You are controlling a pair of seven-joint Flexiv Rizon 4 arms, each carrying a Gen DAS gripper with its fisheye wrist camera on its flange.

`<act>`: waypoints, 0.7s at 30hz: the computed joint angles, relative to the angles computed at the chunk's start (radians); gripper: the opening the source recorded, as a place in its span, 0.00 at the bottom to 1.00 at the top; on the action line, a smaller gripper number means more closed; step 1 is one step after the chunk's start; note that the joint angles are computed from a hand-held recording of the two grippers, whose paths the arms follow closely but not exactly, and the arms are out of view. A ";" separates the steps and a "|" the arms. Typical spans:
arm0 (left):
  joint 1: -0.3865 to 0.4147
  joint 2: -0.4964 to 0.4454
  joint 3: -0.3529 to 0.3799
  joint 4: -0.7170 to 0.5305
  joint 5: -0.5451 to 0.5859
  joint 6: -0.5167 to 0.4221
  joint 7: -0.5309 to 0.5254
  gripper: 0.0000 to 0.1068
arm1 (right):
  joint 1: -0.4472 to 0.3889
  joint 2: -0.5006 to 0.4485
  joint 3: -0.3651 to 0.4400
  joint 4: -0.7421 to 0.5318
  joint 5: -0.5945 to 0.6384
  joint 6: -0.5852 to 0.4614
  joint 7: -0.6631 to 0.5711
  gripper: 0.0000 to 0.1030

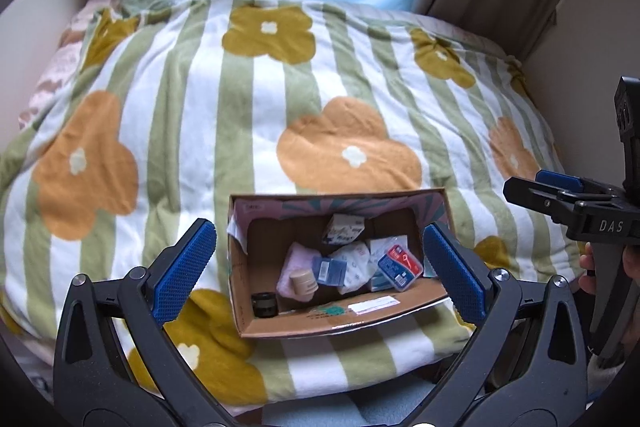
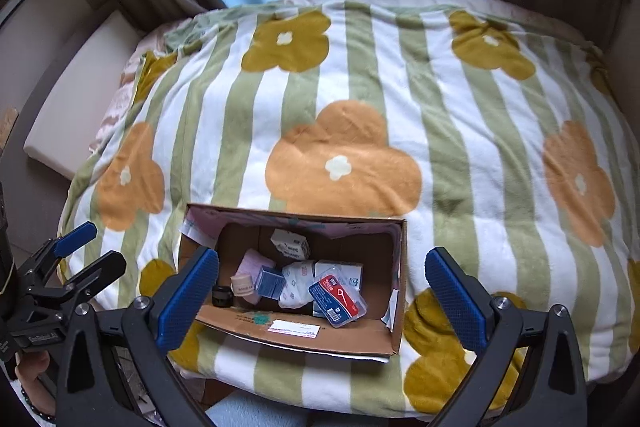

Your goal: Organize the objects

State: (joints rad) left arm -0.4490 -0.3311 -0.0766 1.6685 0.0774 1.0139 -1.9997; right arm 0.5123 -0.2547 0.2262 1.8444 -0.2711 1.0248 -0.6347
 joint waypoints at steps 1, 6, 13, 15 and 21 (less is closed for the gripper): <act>-0.001 0.003 0.002 -0.004 0.006 0.000 0.003 0.96 | 0.006 0.008 -0.006 0.004 -0.017 -0.004 0.016 1.00; -0.004 0.012 0.012 -0.010 0.035 0.011 -0.005 0.96 | 0.020 0.026 -0.021 0.032 -0.088 0.008 0.101 1.00; 0.010 0.001 0.001 -0.020 0.021 0.009 0.026 0.96 | 0.017 0.034 -0.022 0.042 -0.134 -0.002 0.151 1.00; 0.010 -0.002 0.001 -0.023 0.016 0.018 0.031 0.96 | 0.016 0.038 -0.021 0.042 -0.142 -0.007 0.159 1.00; 0.000 -0.007 0.004 -0.036 0.021 0.011 0.038 0.96 | 0.018 0.047 -0.023 0.047 -0.180 -0.019 0.193 1.00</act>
